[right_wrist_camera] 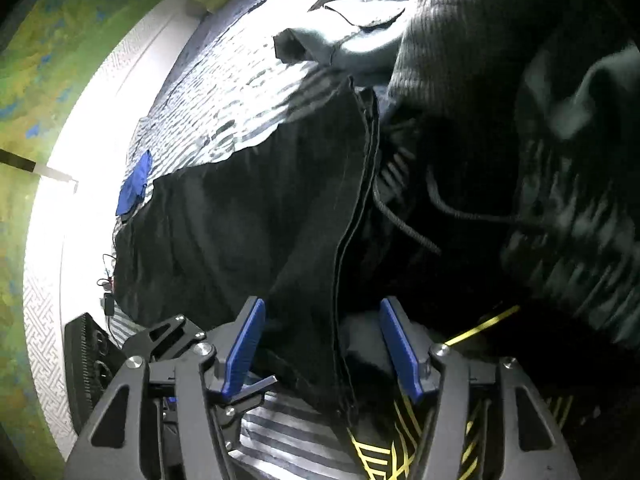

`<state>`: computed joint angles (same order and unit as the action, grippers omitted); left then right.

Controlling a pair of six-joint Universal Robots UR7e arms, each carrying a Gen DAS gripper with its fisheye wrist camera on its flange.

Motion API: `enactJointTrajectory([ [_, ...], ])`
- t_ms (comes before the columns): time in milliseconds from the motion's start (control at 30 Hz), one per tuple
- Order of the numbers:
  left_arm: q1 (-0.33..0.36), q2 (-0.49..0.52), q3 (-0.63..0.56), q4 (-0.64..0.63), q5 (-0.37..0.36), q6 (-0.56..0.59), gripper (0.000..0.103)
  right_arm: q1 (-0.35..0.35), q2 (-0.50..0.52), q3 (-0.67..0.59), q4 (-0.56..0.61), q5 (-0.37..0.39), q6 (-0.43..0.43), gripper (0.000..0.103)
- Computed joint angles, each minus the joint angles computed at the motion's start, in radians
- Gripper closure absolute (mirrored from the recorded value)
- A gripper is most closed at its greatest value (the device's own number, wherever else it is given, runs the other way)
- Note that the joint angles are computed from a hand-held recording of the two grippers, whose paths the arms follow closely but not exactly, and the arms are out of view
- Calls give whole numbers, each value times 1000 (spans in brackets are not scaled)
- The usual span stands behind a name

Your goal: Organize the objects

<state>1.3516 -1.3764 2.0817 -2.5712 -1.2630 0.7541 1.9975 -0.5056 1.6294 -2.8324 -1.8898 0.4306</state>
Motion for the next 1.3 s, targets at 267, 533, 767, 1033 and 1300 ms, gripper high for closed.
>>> enactJointTrajectory([
  [267,10,19,-49,91,-81,-65,50,40,59,-76,42,-94,-46,79],
  [533,63,-58,-151,30,-19,-90,47,58,45,-53,-1,-154,-29,99],
  [767,143,91,-361,-56,80,-296,47,109,46,-80,2,-220,-25,100],
  [1033,125,174,-342,-118,261,-277,44,148,49,-105,12,-260,-89,100],
  [1300,134,88,-315,-78,198,-323,43,143,38,-98,-34,-208,-82,100],
])
